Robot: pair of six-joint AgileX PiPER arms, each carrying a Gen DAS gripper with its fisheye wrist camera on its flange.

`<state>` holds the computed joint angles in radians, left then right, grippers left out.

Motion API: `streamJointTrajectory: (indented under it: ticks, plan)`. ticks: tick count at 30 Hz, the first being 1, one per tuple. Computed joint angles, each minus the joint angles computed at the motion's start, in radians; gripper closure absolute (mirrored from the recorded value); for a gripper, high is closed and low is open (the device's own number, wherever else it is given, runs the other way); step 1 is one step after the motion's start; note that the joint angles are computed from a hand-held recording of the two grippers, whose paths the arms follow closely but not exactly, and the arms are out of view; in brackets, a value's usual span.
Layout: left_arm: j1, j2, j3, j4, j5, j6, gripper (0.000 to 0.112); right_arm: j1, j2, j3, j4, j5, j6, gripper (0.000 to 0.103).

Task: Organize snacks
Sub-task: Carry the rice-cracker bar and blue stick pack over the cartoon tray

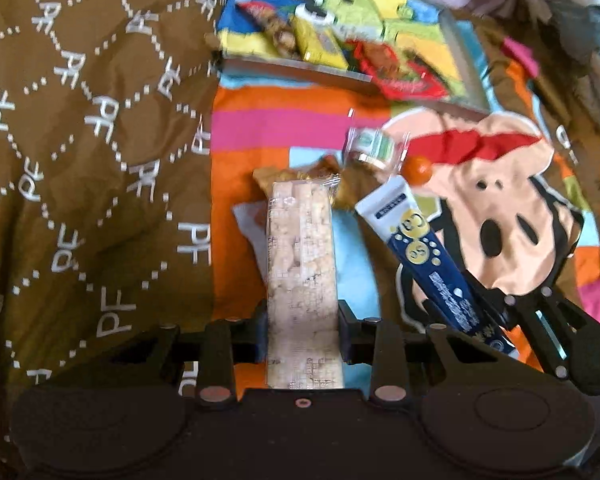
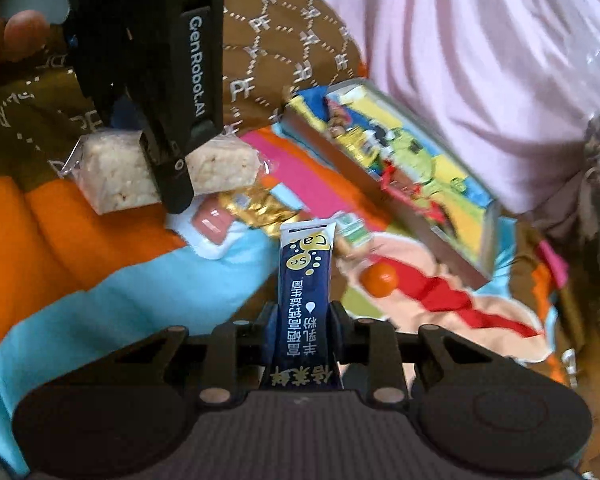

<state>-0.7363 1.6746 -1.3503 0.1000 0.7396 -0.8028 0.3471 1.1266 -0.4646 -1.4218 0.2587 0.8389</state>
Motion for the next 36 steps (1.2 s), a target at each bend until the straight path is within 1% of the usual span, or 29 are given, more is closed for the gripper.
streamJointTrajectory:
  ticks: [2, 6, 10, 13, 15, 17, 18, 20, 21, 23, 26, 29, 32, 34, 36]
  plan:
    - [-0.009, -0.028, 0.017, 0.040, -0.027, -0.046, 0.078, -0.021, -0.040, -0.002, 0.048, -0.007, -0.062, 0.073]
    - [-0.036, -0.068, 0.026, 0.153, -0.065, -0.156, 0.078, 0.012, -0.112, -0.039, 0.134, 0.051, -0.144, 0.073]
    - [-0.079, -0.095, 0.012, 0.301, -0.057, -0.285, 0.078, 0.030, -0.164, -0.127, 0.361, 0.110, -0.345, 0.073]
    - [-0.107, -0.122, 0.000, 0.387, -0.035, -0.366, 0.078, 0.052, -0.188, -0.193, 0.471, 0.163, -0.425, 0.073]
    - [-0.127, -0.142, -0.009, 0.448, -0.009, -0.420, 0.078, 0.078, -0.194, -0.242, 0.518, 0.208, -0.453, 0.073]
    - [-0.150, -0.155, -0.036, 0.500, 0.037, -0.467, 0.078, 0.102, -0.201, -0.288, 0.552, 0.244, -0.481, 0.073]
    - [-0.162, -0.153, -0.069, 0.512, 0.080, -0.477, 0.078, 0.116, -0.199, -0.316, 0.564, 0.265, -0.493, 0.073]
    - [-0.179, -0.141, -0.169, 0.504, 0.175, -0.450, 0.078, 0.132, -0.188, -0.385, 0.623, 0.304, -0.551, 0.073]
    - [-0.178, -0.138, -0.219, 0.493, 0.203, -0.423, 0.078, 0.130, -0.177, -0.424, 0.661, 0.317, -0.585, 0.073]
    - [-0.171, -0.124, -0.329, 0.478, 0.242, -0.342, 0.078, 0.106, -0.138, -0.513, 0.759, 0.327, -0.658, 0.073]
    - [-0.149, -0.070, -0.486, 0.489, 0.299, -0.246, 0.078, 0.034, -0.087, -0.625, 0.938, 0.314, -0.793, 0.073]
    - [-0.091, -0.014, -0.581, 0.461, 0.274, -0.184, 0.078, -0.060, -0.019, -0.713, 1.129, 0.284, -0.958, 0.073]
    - [-0.020, 0.065, -0.669, 0.398, 0.236, -0.136, 0.078, -0.161, 0.066, -0.784, 1.351, 0.249, -1.170, 0.073]
    - [0.018, 0.123, -0.725, 0.377, 0.216, -0.110, 0.078, -0.205, 0.129, -0.815, 1.440, 0.207, -1.275, 0.073]
    - [0.054, 0.196, -0.797, 0.357, 0.215, -0.071, 0.078, -0.238, 0.203, -0.852, 1.524, 0.167, -1.355, 0.073]
